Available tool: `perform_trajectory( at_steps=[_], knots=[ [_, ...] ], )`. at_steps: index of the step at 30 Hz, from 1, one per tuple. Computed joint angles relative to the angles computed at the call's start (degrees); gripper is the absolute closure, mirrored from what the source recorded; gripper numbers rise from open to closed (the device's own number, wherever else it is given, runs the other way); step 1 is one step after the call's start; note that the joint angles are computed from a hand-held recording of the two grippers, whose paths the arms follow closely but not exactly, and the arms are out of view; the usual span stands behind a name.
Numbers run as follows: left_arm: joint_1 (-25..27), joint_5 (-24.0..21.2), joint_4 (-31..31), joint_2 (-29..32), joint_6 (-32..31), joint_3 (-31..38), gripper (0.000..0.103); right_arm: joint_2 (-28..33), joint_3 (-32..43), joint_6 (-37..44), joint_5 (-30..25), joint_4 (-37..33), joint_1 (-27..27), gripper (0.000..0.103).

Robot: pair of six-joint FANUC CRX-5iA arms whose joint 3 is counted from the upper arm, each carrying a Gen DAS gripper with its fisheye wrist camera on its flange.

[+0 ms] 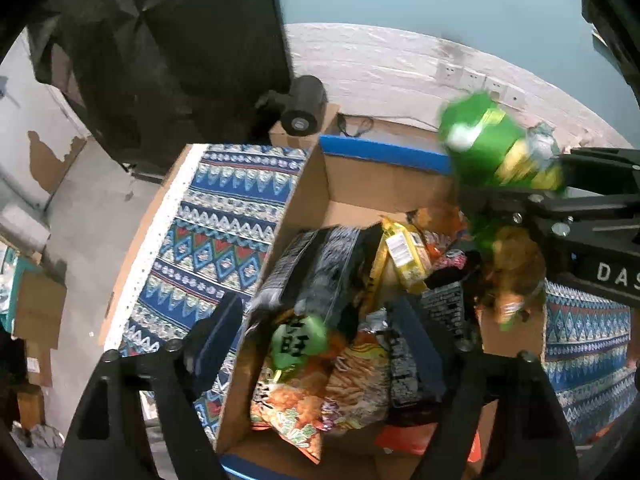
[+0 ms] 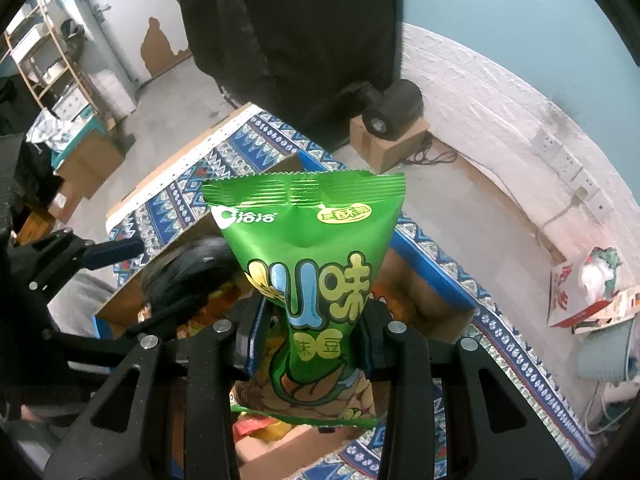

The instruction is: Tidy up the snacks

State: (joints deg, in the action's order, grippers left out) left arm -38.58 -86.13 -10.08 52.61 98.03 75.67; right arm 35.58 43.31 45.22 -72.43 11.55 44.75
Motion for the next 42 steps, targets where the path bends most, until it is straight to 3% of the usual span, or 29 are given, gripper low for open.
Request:
perform_trajectory(
  at_steps=[3, 14, 16, 26, 32, 42],
  knots=[
    [0.0, 0.0, -0.9, -0.8, 0.6, -0.5, 0.022, -0.7, -1.3, -1.0, 1.3, 1.0, 0.2, 0.041],
    [-0.6, 6.2, -0.4, -7.9, 1.2, -9.8, 0.021, -7.5, -9.9, -6.7, 5.5, 8.6, 2.9, 0.035],
    [-1.2, 6.5, -1.2, -8.7, 1.0, -10.1, 0.016, -8.7, -11.3, -7.9, 5.2, 10.0, 3.6, 0.034],
    [-4.3, 11.0, -5.9, -13.9, 1.1, -14.9, 0.011, -16.7, -22.6, -19.1, 6.9, 21.0, 7.5, 0.028],
    [-5.6, 12.3, -7.6, -15.9, 1.7, -17.0, 0.011, -21.5, -30.1, -26.6, 8.6, 26.5, 9.9, 0.028],
    [-7.0, 13.6, -8.2, -17.9, 2.0, -19.8, 0.005, -26.0, -36.7, -32.3, 7.3, 30.3, 12.3, 0.027]
  ],
)
